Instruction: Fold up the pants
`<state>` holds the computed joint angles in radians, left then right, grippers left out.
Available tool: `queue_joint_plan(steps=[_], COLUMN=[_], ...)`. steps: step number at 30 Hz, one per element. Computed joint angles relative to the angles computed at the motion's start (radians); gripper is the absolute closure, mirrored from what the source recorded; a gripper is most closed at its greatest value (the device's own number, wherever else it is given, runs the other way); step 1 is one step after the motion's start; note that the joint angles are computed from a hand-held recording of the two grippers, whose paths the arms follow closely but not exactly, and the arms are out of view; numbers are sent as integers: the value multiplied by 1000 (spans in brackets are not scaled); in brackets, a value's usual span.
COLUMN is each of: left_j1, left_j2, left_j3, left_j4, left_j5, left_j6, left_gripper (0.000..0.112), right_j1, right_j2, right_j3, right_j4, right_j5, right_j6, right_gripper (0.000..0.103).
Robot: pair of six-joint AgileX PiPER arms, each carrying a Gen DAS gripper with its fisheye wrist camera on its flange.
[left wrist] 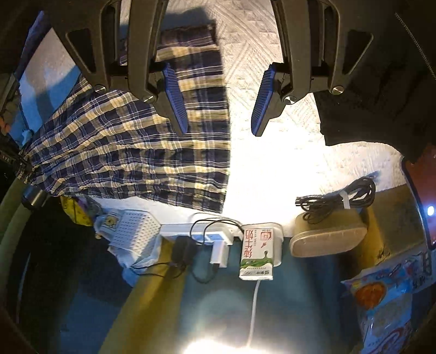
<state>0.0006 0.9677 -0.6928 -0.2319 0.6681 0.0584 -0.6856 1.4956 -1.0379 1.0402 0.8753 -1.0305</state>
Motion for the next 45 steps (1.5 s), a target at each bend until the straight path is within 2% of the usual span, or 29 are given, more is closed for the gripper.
queue_joint_plan(steps=[6, 13, 18, 23, 29, 32, 35, 38, 41, 44, 45], left_j1=[98, 303, 491, 625, 712, 767, 821, 837, 842, 829, 817], left_j2=[-43, -83, -92, -78, -76, -65, -55, -56, -62, -68, -71], left_j3=[13, 35, 54, 63, 71, 74, 75, 77, 79, 81, 83], left_j4=[-86, -254, -391, -468, -488, -507, -524, -519, -506, -485, -478], left_j5=[36, 99, 170, 222, 250, 272, 300, 310, 316, 311, 305], left_j6=[127, 380, 593, 740, 846, 901, 945, 951, 949, 930, 919], left_gripper=[64, 64, 64, 64, 64, 64, 64, 64, 64, 64, 64], right_j1=[-23, 102, 268, 518, 844, 1006, 1138, 1229, 1316, 1354, 1357], right_j2=[-69, -176, -239, -269, -228, -176, -97, -9, 51, 96, 95], right_j3=[-11, -14, -15, -4, -8, -12, -11, -15, -7, -29, -25], right_j4=[-7, -41, -110, -264, -520, -679, -774, -797, -905, -964, -965], right_j5=[35, -4, -82, -221, -338, -365, -384, -392, -414, -383, -388], right_j6=[5, 74, 164, 316, 589, 739, 829, 865, 971, 1015, 1017], right_gripper=[95, 95, 95, 95, 95, 95, 95, 95, 95, 94, 90])
